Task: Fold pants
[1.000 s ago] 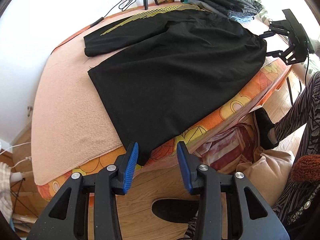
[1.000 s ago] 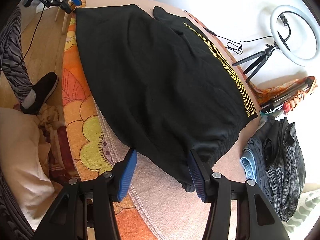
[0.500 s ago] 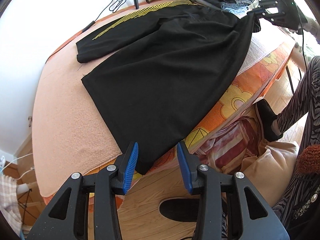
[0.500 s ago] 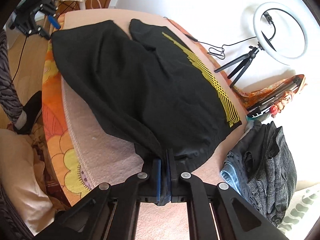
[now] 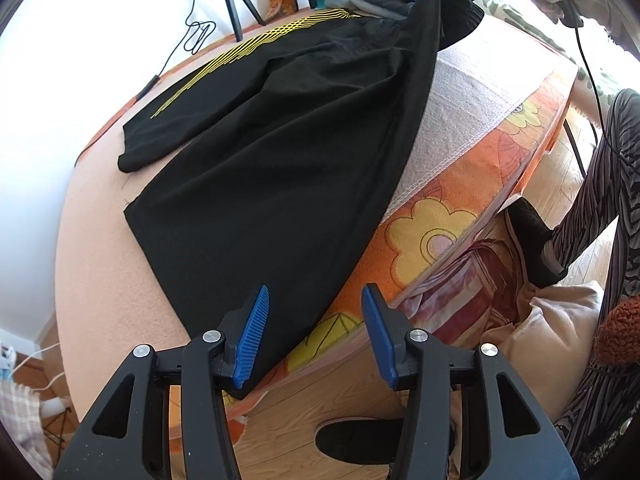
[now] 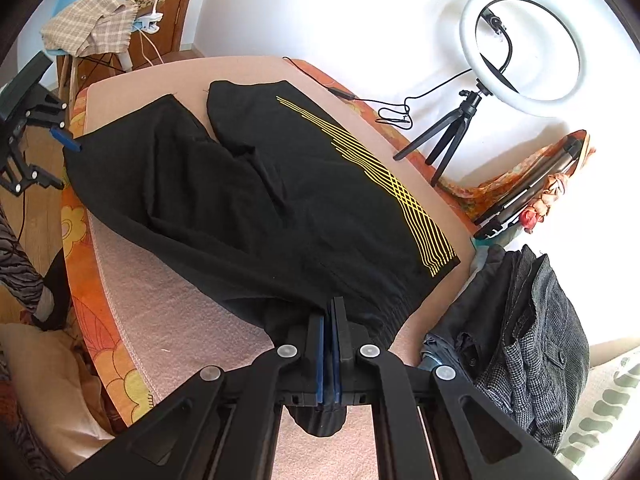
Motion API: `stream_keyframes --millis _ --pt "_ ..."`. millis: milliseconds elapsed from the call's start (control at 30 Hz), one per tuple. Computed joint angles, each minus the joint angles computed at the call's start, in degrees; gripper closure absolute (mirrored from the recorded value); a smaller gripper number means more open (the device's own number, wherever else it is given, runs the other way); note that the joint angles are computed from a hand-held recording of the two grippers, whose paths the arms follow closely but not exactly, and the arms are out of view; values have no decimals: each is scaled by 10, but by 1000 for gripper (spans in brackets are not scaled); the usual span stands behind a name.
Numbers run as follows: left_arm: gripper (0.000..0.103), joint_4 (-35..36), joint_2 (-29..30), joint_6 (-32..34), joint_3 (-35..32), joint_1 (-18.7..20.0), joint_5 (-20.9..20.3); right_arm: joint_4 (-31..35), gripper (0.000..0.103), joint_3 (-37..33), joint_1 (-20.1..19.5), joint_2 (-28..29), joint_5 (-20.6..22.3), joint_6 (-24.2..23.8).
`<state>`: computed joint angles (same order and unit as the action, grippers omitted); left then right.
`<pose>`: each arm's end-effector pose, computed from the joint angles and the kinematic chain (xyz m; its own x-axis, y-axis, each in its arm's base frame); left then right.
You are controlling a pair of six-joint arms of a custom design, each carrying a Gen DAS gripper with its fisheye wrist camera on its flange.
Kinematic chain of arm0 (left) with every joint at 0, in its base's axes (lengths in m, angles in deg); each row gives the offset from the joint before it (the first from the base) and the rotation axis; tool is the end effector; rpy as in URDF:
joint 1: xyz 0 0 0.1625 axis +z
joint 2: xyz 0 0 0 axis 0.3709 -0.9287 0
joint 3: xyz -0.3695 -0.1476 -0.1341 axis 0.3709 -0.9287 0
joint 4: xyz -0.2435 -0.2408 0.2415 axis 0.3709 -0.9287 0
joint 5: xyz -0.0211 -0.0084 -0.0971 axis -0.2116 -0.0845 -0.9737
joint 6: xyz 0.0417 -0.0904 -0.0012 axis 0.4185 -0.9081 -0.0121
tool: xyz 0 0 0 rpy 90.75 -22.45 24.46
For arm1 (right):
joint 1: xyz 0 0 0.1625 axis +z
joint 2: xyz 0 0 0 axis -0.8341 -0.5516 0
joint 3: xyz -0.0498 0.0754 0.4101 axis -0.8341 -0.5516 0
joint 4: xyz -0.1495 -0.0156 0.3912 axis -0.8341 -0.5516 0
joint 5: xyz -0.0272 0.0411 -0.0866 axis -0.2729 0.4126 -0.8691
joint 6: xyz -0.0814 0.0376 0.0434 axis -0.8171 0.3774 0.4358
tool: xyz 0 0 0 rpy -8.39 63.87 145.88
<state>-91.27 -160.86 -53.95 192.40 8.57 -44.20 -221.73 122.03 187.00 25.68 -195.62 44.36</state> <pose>-0.0168 -0.2426 0.3612 -0.4483 0.5453 -0.7083 0.7204 0.6895 0.0749 0.3885 -0.3563 0.0789 -0.1798 -0.7027 0.6884 -0.8911 0.4127 0.1886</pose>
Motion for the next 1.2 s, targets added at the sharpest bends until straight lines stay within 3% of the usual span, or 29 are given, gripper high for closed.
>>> stream_keyframes --millis 100,233,333,400,467,633,800,1033,1200 --pt "53 -7 4 -6 14 -4 24 -1 103 -8 -1 2 0 6" --pt "54 -28 23 -17 6 27 50 -4 103 -4 0 -2 3 6" --pt "75 -46 33 -9 -4 55 54 -5 103 6 -1 -10 11 15" --pt "96 -96 37 27 -11 88 28 -13 103 16 0 -14 14 18" --pt "99 -109 32 38 -15 92 26 -24 103 27 2 -15 11 17" --pt "101 -96 10 20 -27 50 53 -47 103 49 8 -16 10 20" --pt "101 -143 27 44 -44 54 77 -61 103 48 7 -20 14 30" --pt "102 -326 87 150 -64 108 82 -60 103 19 1 -28 25 46" --pt "103 -445 140 228 -74 144 76 -58 103 -11 0 -18 20 30"
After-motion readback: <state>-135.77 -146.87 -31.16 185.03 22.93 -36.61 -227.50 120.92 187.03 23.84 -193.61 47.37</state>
